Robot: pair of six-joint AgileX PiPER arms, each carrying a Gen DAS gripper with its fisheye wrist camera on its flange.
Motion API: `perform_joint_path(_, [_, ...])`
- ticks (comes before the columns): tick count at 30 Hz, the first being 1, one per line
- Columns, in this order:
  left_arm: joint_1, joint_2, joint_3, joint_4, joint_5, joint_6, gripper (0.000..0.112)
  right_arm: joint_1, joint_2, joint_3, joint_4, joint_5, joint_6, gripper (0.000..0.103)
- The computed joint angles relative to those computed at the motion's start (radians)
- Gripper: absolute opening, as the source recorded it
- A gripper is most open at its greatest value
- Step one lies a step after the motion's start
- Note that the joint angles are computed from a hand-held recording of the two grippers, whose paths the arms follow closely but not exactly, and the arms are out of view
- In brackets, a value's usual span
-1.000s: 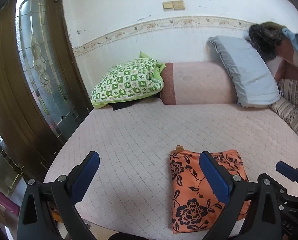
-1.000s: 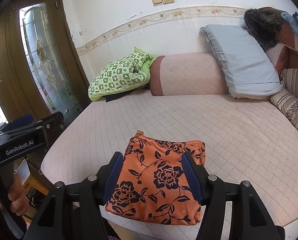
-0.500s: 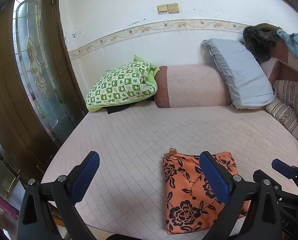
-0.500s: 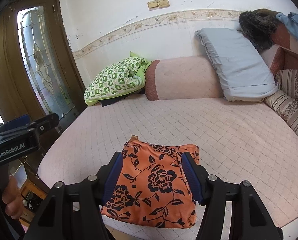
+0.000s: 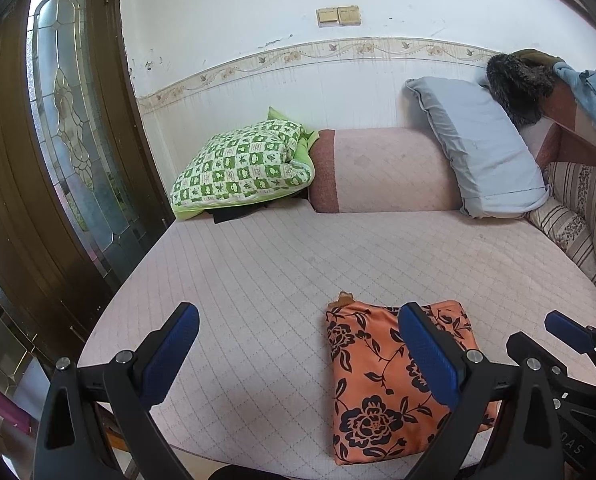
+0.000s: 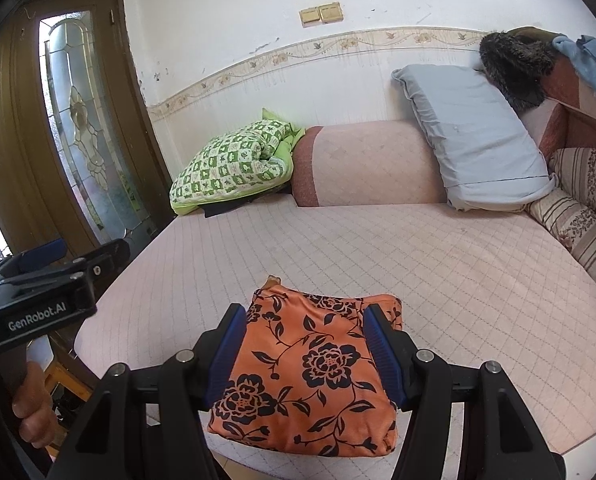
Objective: Fold small clothes
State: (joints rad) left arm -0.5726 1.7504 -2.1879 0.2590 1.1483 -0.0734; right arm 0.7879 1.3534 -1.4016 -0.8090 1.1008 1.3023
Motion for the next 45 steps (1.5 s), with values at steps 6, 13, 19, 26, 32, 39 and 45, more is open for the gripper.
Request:
perform_joint_path(6, [0.02, -0.018, 0.025, -0.03, -0.016, 0.01, 0.1, 0.018, 0.025, -0.037, -0.002, 0.031, 0.003, 0.064])
perform_joint_path(13, [0.032, -0.059, 0.077, -0.046, -0.044, 0.024, 0.1, 0.06, 0.038, -0.066, -0.032, 0.075, 0.016, 0.064])
perform_joint_path(19, [0.041, -0.086, 0.098, -0.056, -0.053, 0.025, 0.1, 0.083, 0.044, -0.081, -0.045, 0.096, 0.019, 0.064])
perform_joint_path(26, [0.051, -0.092, 0.101, -0.063, -0.055, 0.03, 0.1, 0.082, 0.041, -0.081, -0.046, 0.087, 0.015, 0.064])
perform_joint_path(32, [0.049, -0.069, 0.069, -0.072, -0.039, 0.034, 0.1, 0.062, 0.039, -0.071, -0.028, 0.067, 0.003, 0.064])
perform_joint_path(39, [0.042, -0.057, 0.049, -0.076, -0.038, 0.039, 0.1, 0.032, 0.034, -0.064, -0.016, 0.043, 0.0, 0.064])
perform_joint_path(45, [0.042, -0.042, 0.025, -0.083, -0.032, 0.047, 0.1, 0.022, 0.043, -0.068, -0.01, 0.035, -0.01, 0.064])
